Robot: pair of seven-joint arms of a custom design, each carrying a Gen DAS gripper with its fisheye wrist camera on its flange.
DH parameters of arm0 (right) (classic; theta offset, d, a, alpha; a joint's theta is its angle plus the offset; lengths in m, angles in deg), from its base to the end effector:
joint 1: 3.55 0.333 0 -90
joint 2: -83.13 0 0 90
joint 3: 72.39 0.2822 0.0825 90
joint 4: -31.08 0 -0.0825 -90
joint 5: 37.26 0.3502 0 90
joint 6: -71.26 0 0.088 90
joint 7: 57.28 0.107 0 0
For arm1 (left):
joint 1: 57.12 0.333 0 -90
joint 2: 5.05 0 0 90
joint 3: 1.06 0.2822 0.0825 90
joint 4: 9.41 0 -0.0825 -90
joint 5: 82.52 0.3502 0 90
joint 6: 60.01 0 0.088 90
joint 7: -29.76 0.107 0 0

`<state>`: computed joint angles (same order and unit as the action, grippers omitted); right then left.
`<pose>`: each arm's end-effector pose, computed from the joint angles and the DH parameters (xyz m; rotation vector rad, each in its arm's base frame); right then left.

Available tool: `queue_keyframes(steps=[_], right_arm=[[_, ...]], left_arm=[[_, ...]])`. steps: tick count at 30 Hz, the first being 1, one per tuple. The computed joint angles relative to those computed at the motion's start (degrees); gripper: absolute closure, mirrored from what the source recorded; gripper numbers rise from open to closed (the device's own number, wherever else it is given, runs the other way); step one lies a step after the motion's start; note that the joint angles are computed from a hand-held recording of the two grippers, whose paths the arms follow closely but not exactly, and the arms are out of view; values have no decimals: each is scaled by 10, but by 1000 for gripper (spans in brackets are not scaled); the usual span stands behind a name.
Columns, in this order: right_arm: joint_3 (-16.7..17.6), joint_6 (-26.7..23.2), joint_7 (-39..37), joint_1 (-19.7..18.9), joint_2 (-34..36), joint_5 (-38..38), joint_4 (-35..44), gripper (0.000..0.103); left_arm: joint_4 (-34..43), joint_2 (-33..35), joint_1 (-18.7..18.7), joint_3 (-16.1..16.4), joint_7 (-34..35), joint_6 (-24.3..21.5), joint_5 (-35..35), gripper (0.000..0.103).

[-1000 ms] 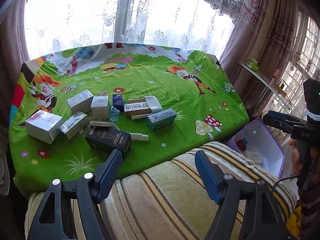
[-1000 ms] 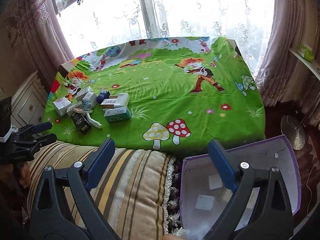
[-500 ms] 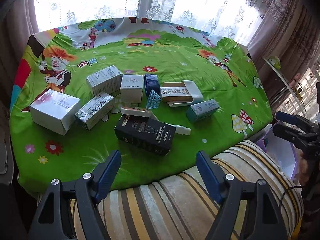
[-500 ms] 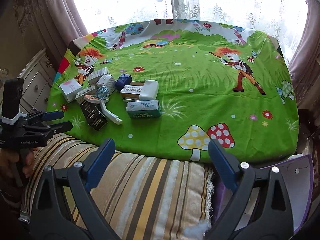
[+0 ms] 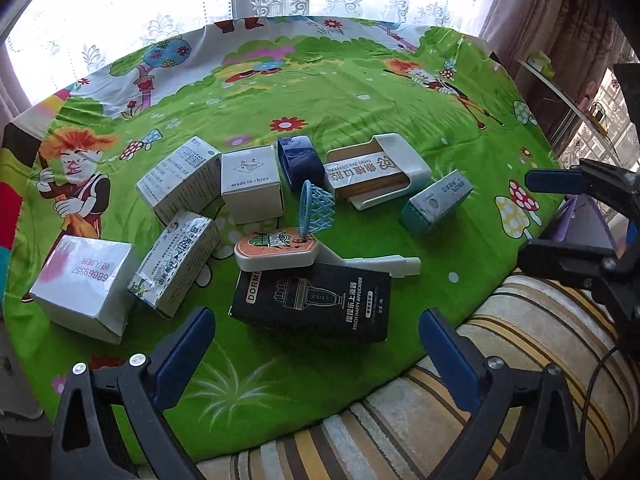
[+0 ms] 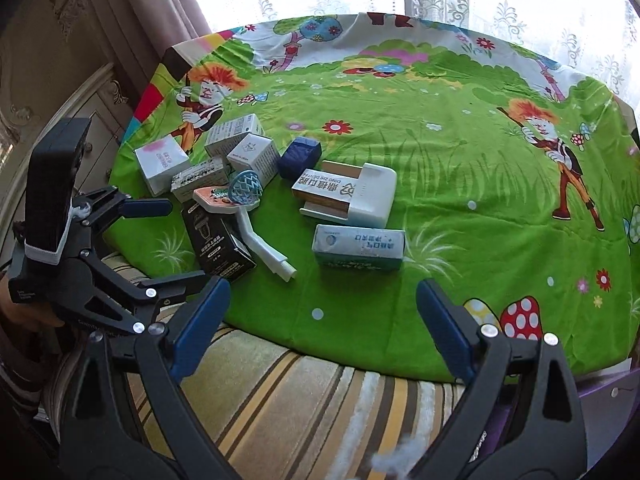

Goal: Organize rigid objects
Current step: 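Grasp the black DORMI box with the left tool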

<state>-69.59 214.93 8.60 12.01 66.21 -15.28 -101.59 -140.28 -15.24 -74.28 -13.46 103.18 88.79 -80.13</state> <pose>0.4520 0.1484 0.4952 -2.2285 1.3390 -0.2236 0.4356 -0.2518 0.4625 -1.7233 2.2486 -0.6150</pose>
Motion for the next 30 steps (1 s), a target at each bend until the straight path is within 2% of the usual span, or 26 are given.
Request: queue_keyframes(steps=[5, 10, 12, 14, 16, 25, 30], right_arm=[[10, -1, -19, 9, 21, -22, 9, 10], [17, -3, -17, 11, 37, -43, 17, 22], [17, -8, -19, 13, 45, -45, 23, 26], [19, -13, -20, 15, 52, -50, 28, 29], [20, -15, -23, 18, 57, -54, 31, 32], [27, -24, -36, 28, 78, -71, 47, 46], [29, -30, -52, 36, 93, -69, 60, 49]], left_arm=[[10, 20, -1, 7, 40, 0, -21, 0], [12, 33, 1, 7, 71, 5, -48, 1], [9, 33, 1, 7, 81, 10, -60, 4], [9, 36, 1, 8, 93, 12, -74, 14], [3, 33, 2, 8, 99, 17, -84, 15], [-44, -15, -6, 20, 91, 19, -129, 16], [-74, -51, 3, 17, 40, 15, -97, 16]])
